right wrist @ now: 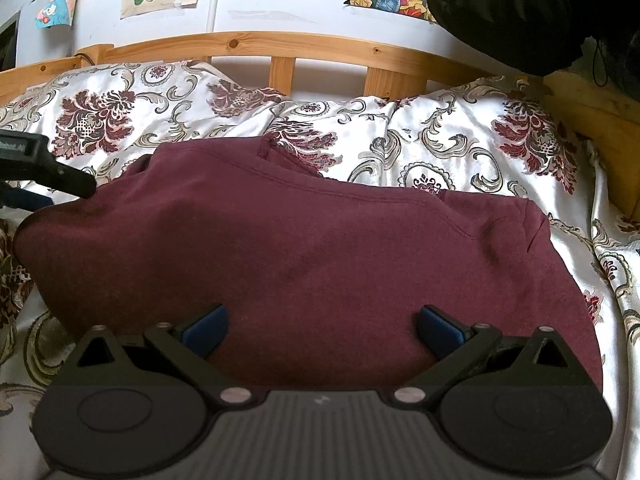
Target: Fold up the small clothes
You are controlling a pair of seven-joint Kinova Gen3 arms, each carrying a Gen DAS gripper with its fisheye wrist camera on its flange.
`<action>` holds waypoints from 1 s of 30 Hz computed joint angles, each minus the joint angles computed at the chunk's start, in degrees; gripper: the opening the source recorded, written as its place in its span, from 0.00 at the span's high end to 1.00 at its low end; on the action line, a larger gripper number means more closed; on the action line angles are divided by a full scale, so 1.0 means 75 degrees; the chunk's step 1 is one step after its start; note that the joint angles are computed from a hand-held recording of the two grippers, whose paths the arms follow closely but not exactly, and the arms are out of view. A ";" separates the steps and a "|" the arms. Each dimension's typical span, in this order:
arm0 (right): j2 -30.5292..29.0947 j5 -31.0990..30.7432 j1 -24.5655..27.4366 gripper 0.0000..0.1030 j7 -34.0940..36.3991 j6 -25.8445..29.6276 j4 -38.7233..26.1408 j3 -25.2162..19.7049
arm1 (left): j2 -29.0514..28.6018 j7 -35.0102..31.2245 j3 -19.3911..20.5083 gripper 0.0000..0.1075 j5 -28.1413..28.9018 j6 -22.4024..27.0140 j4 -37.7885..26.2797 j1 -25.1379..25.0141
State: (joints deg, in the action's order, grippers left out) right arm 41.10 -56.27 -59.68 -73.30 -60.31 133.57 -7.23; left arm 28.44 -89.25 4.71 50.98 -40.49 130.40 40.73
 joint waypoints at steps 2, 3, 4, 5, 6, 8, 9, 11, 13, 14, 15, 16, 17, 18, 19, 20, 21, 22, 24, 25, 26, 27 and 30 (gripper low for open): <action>0.0001 0.0012 0.0009 0.00 -0.0014 -0.0001 0.0002 -0.0006 | 0.0012 -0.0374 -0.0133 0.05 -0.0106 0.0547 -0.0241 -0.0105; 0.0002 0.0017 0.0012 0.00 -0.0028 -0.0004 0.0003 -0.0009 | 0.0028 -0.0685 -0.0148 0.05 -0.0036 0.0858 -0.0387 -0.0208; 0.0004 0.0020 0.0016 0.00 -0.0044 -0.0004 0.0002 -0.0014 | 0.0078 -0.0996 -0.0301 0.05 0.0120 0.1168 -0.0544 -0.0170; 0.0003 0.0038 0.0025 0.00 -0.0064 -0.0004 0.0008 -0.0017 | 0.0132 -0.1213 -0.0457 0.05 0.0266 0.1361 -0.0655 -0.0092; 0.0001 0.0057 0.0035 0.00 -0.0085 -0.0003 0.0015 -0.0019 | 0.0131 -0.1307 -0.0483 0.05 0.0335 0.1429 -0.0682 -0.0092; 0.0000 0.0082 0.0047 0.00 -0.0119 0.0003 0.0021 -0.0021 | 0.0132 -0.1120 -0.0363 0.08 0.0252 0.1303 -0.0626 -0.0198; -0.0001 0.0092 0.0050 0.00 -0.0137 0.0005 0.0027 -0.0022 | 0.0126 -0.1066 -0.0373 0.12 0.0267 0.1305 -0.0620 -0.0200; -0.0008 0.0120 0.0065 0.00 -0.0158 0.0026 0.0030 -0.0019 | 0.0084 -0.1117 -0.0436 0.20 0.0422 0.1318 -0.0625 -0.0137; -0.0023 0.0144 0.0079 0.00 -0.0170 0.0051 0.0034 -0.0013 | -0.0010 -0.1003 -0.0290 0.31 0.0225 0.1300 -0.0542 -0.0271; -0.0029 0.0156 0.0086 0.00 -0.0177 0.0066 0.0035 -0.0011 | -0.0062 -0.1064 -0.0308 0.38 0.0200 0.1388 -0.0552 -0.0252; -0.0036 0.0172 0.0095 0.00 -0.0185 0.0081 0.0034 -0.0009 | -0.0090 -0.1209 -0.0465 0.44 0.0298 0.1494 -0.0598 -0.0091; -0.0042 0.0198 0.0113 0.00 -0.0205 0.0101 0.0035 -0.0010 | -0.0106 -0.1436 -0.0491 0.48 0.0495 0.1543 -0.0662 -0.0016; -0.0045 0.0230 0.0130 0.00 -0.0236 0.0112 0.0043 -0.0011 | -0.0109 -0.1539 -0.0406 0.53 0.0601 0.1539 -0.0703 -0.0048; -0.0050 0.0278 0.0155 0.00 -0.0274 0.0122 0.0057 -0.0011 | -0.0102 -0.1632 -0.0463 0.56 0.0830 0.1534 -0.0756 0.0061; -0.0065 0.0321 0.0179 0.00 -0.0302 0.0141 0.0071 -0.0007 | -0.0094 -0.1760 -0.0560 0.59 0.1141 0.1498 -0.0811 0.0218; -0.0096 0.0310 0.0185 0.00 -0.0278 0.0195 0.0066 0.0002 | -0.0095 -0.1807 -0.0515 0.67 0.1337 0.1383 -0.0829 0.0257; -0.0154 0.0265 0.0176 0.00 -0.0183 0.0315 0.0035 0.0036 | -0.0100 -0.1844 -0.0458 0.73 0.1513 0.1203 -0.0837 0.0313; -0.0280 0.0218 0.0159 0.00 -0.0024 0.0560 0.0004 0.0122 | -0.0118 -0.1935 -0.0396 0.75 0.1716 0.0984 -0.0839 0.0394; -0.0606 0.0136 0.0231 0.00 0.0363 0.1150 -0.0062 0.0220 | -0.0188 -0.2017 -0.0217 0.80 0.1887 0.0532 -0.0838 0.0504; -0.0737 0.0261 0.0360 0.00 0.0383 0.1305 -0.0021 0.0181 | -0.0226 -0.1949 -0.0108 0.81 0.1824 0.0302 -0.0816 0.0521; -0.0870 0.0473 0.0604 0.00 0.0278 0.1335 0.0075 0.0018 | -0.0275 -0.1805 0.0016 0.83 0.1661 0.0060 -0.0774 0.0523; -0.0966 0.0688 0.0811 0.00 0.0050 0.1241 0.0206 -0.0134 | -0.0322 -0.1685 0.0132 0.84 0.1490 -0.0120 -0.0748 0.0500; -0.1065 0.0778 0.0748 0.00 -0.0882 0.0402 0.0654 -0.0132 | -0.0420 -0.1624 0.0365 0.84 0.1085 -0.0522 -0.0811 0.0529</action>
